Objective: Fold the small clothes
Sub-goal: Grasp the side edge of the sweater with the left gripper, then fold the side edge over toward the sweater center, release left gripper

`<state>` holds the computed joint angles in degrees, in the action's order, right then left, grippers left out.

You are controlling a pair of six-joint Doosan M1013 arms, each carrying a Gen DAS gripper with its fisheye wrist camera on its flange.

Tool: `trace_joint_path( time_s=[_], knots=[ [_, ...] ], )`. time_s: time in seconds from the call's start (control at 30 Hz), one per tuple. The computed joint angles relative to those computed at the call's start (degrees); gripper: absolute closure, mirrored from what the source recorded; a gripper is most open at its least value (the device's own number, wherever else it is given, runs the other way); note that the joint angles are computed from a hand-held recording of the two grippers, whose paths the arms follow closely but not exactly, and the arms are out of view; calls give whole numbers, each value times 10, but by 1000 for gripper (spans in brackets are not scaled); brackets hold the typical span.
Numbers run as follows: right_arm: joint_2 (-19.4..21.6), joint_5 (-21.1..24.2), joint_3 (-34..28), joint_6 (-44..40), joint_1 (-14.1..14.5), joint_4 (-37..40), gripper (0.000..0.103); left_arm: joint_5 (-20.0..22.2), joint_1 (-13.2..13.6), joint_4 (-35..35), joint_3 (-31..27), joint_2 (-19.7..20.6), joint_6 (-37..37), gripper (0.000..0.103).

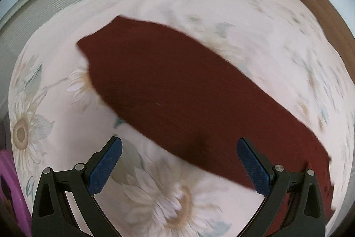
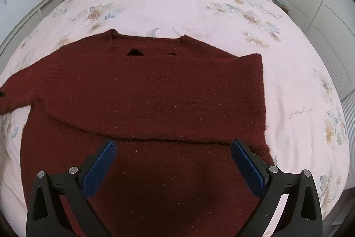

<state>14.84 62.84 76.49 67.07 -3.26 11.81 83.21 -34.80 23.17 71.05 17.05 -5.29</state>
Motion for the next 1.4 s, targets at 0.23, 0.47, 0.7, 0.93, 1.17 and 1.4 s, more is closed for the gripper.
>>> trace_joint_path(
  time_s=[0.23, 0.47, 0.7, 0.93, 1.17, 1.4],
  knots=[
    [7, 0, -5, 10, 4, -17, 1, 9, 33, -57, 10, 4, -12, 1],
    [10, 6, -3, 13, 5, -21, 1, 15, 35, -66, 14, 5, 16, 1],
    [5, 6, 5, 3, -1, -17, 1, 7, 25, -49, 7, -1, 100, 84],
    [0, 1, 7, 4, -9, -1, 1, 48, 4, -22, -46, 8, 185, 91],
    [-2, -6, 5, -15, -16, 19, 1, 95, -39, 14, -154, 55, 261, 91],
    [0, -10, -6, -22, -33, 35, 1, 106, -72, 20, -258, 114, 343, 92]
  ],
)
